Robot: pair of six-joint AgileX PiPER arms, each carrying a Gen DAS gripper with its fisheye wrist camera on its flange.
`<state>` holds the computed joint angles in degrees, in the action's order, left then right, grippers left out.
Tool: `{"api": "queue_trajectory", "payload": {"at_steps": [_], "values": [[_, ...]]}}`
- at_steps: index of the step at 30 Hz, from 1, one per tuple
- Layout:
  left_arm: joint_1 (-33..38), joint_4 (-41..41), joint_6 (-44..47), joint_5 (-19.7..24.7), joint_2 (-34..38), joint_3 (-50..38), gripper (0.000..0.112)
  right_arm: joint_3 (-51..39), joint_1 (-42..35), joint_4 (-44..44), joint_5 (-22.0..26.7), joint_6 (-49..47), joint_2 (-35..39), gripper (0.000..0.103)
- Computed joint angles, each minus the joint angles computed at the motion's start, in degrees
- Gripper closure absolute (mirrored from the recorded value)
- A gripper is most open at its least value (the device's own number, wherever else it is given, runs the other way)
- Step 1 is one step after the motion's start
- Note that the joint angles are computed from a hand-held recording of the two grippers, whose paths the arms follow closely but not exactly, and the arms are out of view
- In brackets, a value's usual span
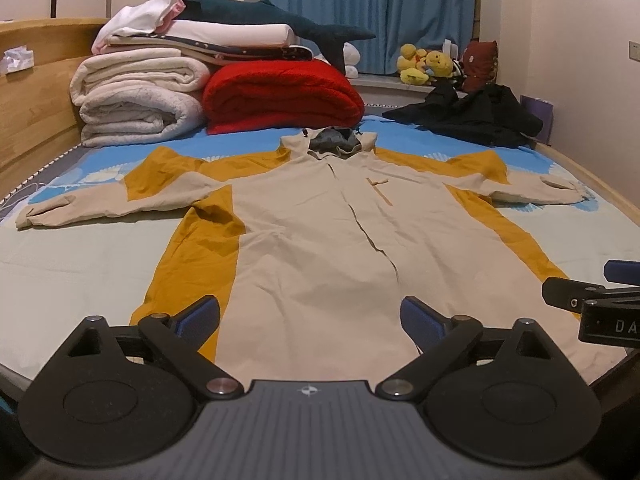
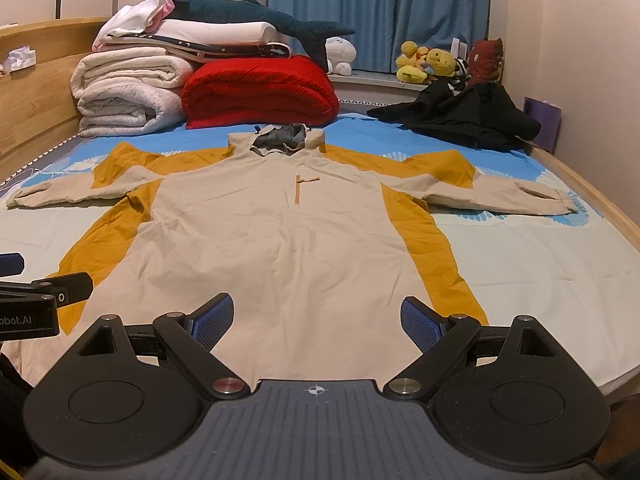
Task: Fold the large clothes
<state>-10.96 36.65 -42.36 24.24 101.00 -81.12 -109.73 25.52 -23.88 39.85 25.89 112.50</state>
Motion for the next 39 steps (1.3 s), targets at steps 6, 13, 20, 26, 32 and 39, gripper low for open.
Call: {"api": "queue_trajectory", "payload": {"at_steps": [6, 13, 20, 26, 32, 39], "values": [[-0.21, 0.05, 0.21, -0.38, 0.07, -0.01, 0.018, 0.48, 0.5, -0.4, 0.1, 0.34, -0.36, 0.012], [-0.21, -0.42, 0.84, -0.43, 0.22, -0.16, 0.026, -0.32, 0.29, 0.22, 0.5, -0.41, -0.03, 0.012], [0.98, -9.01, 10.56, -1.24, 0.72, -1.09, 0.092, -0.25, 0.53, -0.4, 0.16, 0.09, 0.05, 0.017], [4.96, -13.93, 16.06, 3.56, 5.75, -8.46, 0.102, -1.75, -2.25, 2.76, -0.59, -1.55, 0.77, 0.052], [11.73, -12.84, 13.21, 18.25, 19.1, -26.27, 0.097, -9.46, -6.23, -2.72, 5.96, 5.21, 6.7, 0.049], [18.76, -17.64, 15.38, 33.51, 30.18, -39.83, 0.073, -27.84, -13.17, 0.11, 22.98, 9.66, 20.74, 0.046]]}}
